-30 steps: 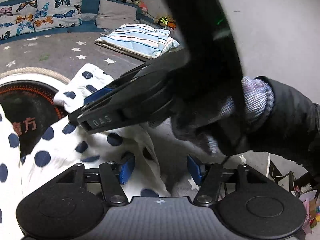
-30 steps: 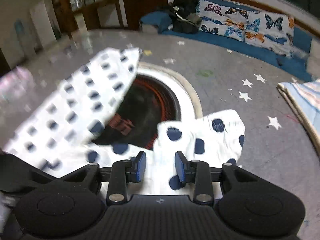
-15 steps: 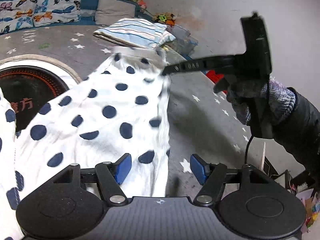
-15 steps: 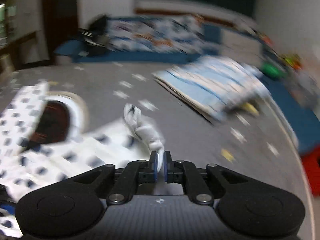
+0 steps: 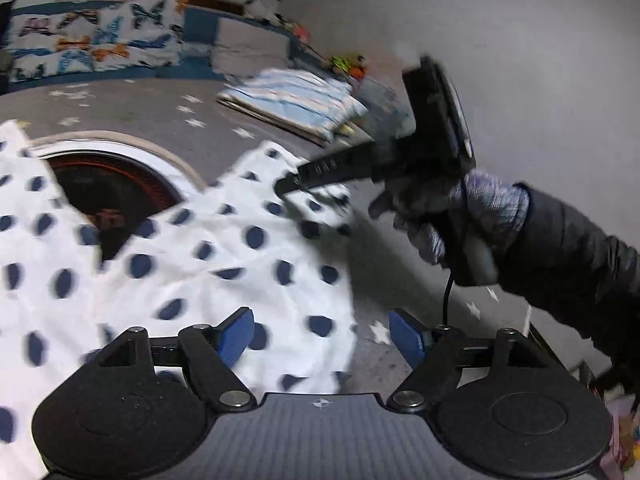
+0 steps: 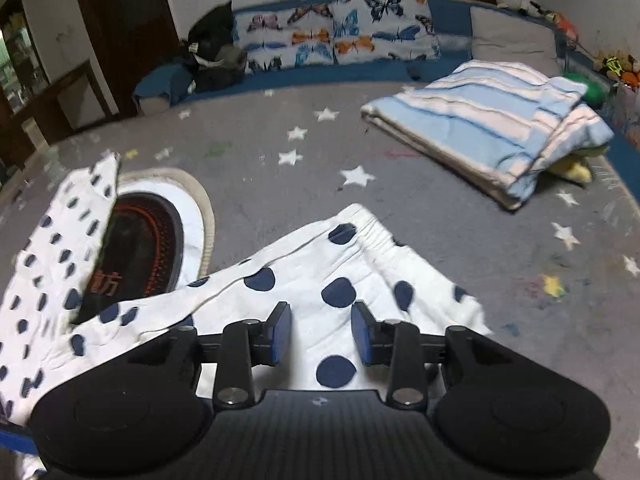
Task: Fold clothes
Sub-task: 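Lay the pants flat on the table with both grippers, spreading the legs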
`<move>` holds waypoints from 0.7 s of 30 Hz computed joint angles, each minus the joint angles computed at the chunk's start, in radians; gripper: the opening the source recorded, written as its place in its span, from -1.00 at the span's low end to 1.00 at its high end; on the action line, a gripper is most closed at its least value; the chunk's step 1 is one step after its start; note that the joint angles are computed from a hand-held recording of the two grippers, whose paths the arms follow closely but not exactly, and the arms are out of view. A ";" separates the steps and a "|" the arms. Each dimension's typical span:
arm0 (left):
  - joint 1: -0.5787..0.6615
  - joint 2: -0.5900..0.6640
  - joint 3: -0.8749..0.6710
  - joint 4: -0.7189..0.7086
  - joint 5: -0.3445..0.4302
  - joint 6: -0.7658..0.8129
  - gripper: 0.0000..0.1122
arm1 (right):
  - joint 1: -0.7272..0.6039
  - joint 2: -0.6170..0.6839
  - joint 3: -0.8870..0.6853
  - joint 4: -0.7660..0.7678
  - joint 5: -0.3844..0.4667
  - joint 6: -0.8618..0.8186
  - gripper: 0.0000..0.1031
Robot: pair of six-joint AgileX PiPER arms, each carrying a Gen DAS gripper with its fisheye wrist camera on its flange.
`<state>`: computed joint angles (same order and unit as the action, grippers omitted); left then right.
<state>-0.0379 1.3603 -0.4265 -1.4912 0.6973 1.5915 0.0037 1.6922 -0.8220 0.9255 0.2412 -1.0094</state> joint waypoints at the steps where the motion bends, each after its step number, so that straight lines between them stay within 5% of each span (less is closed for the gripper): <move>1: 0.031 -0.011 0.007 0.005 0.009 -0.001 0.41 | 0.017 0.013 -0.009 -0.025 -0.019 0.021 -0.19; 11: 0.288 -0.014 0.061 0.072 0.066 0.029 0.41 | 0.117 0.260 -0.307 -0.083 -0.074 0.045 -0.03; 21: 0.470 -0.017 0.097 0.120 0.112 0.083 0.41 | 0.176 0.414 -0.593 -0.340 0.029 0.244 0.24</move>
